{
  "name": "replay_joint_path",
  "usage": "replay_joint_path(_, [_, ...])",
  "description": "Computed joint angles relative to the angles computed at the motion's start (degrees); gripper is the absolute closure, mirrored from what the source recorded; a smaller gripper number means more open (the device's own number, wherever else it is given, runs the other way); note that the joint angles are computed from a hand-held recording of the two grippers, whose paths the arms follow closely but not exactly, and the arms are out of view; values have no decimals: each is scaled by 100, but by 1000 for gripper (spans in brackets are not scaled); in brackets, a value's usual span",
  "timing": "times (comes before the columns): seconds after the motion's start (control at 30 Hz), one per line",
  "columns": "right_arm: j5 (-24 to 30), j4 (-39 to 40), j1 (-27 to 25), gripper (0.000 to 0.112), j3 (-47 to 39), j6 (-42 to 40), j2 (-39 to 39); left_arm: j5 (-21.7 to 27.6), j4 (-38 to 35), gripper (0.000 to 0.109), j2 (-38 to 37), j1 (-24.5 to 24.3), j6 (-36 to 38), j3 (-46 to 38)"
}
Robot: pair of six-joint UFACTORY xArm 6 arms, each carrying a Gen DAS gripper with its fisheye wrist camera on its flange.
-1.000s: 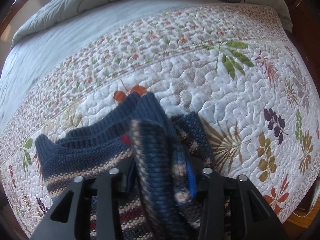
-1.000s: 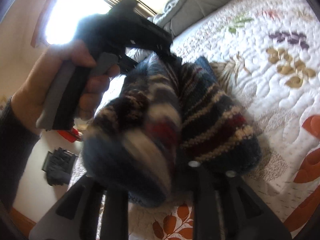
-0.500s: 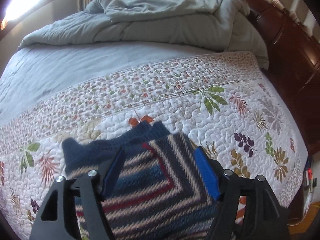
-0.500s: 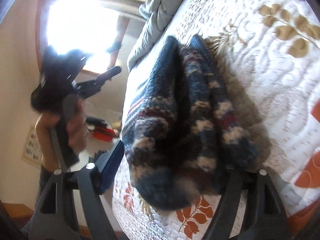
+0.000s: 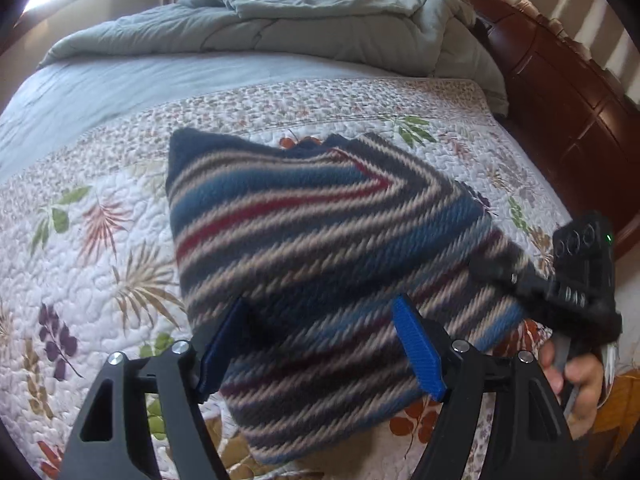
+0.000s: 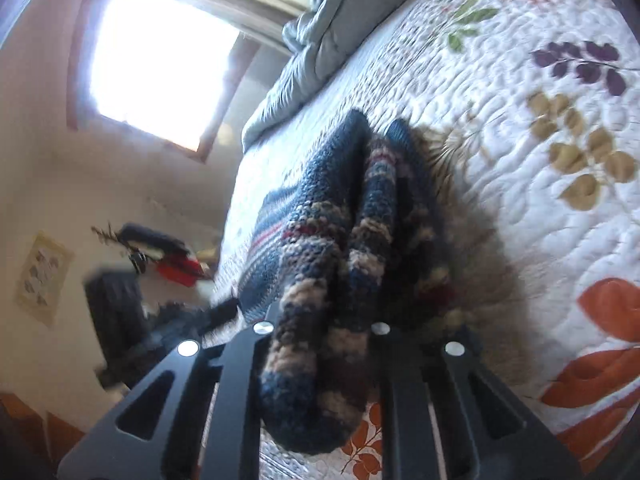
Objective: Fold small clothes
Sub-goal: 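Grasp the edge of the folded striped bundle with the right gripper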
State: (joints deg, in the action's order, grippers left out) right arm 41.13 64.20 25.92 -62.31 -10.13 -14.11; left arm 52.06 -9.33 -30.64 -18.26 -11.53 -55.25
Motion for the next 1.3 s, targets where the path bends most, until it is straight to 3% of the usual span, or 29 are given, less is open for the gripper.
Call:
replay_joint_path(0.17, [-115, -72, -46, 95, 426, 249, 90, -255, -227, 33, -341, -6, 137, 486])
replay_joint_path(0.23, [207, 208, -213, 85, 480, 52, 6, -274, -332, 33, -481, 31, 213, 561])
replay_joint_path(0.3, [346, -472, -406, 64, 345, 310, -174, -310, -597, 32, -648, 123, 528, 607])
replay_joint_path(0.33, [342, -910, -468, 61, 197, 462, -213, -249, -710, 32, -675, 171, 708, 577])
replay_joint_path(0.43, [741, -1260, -733, 61, -468, 510, 71, -131, -830, 29, -698, 248, 924, 577])
replay_joint_path(0.57, [1820, -1380, -724, 61, -1901, 363, 1195, -124, -530, 29, -746, 39, 772, 680])
replay_joint_path(0.67, [2145, -1971, -522, 61, -2514, 602, 1708, -82, 196, 29, -696, -307, 310, 682])
replay_joint_path(0.7, [2247, -2070, -517, 66, -2597, 604, 1771, -82, 472, 29, -672, -425, 135, 685])
replay_joint_path(0.73, [2297, -2108, -495, 71, -2689, 595, 1854, -96, 663, 29, -618, -507, 20, 665])
replay_joint_path(0.77, [2369, -2088, -492, 90, -2700, 564, 1843, -115, 882, 29, -612, -589, -183, 683])
replay_joint_path(0.87, [2360, -2106, -544, 94, -2503, 333, 1667, -183, 1320, 29, -597, -778, -506, 739])
replay_joint_path(1.17, [2117, -2241, -689, 96, -2124, 237, 1554, -225, 1651, 29, -622, -1000, -611, 829])
replay_joint_path(1.3, [2310, -2304, -652, 83, -2457, 240, 1738, -234, 1726, 29, -690, -1049, -580, 848])
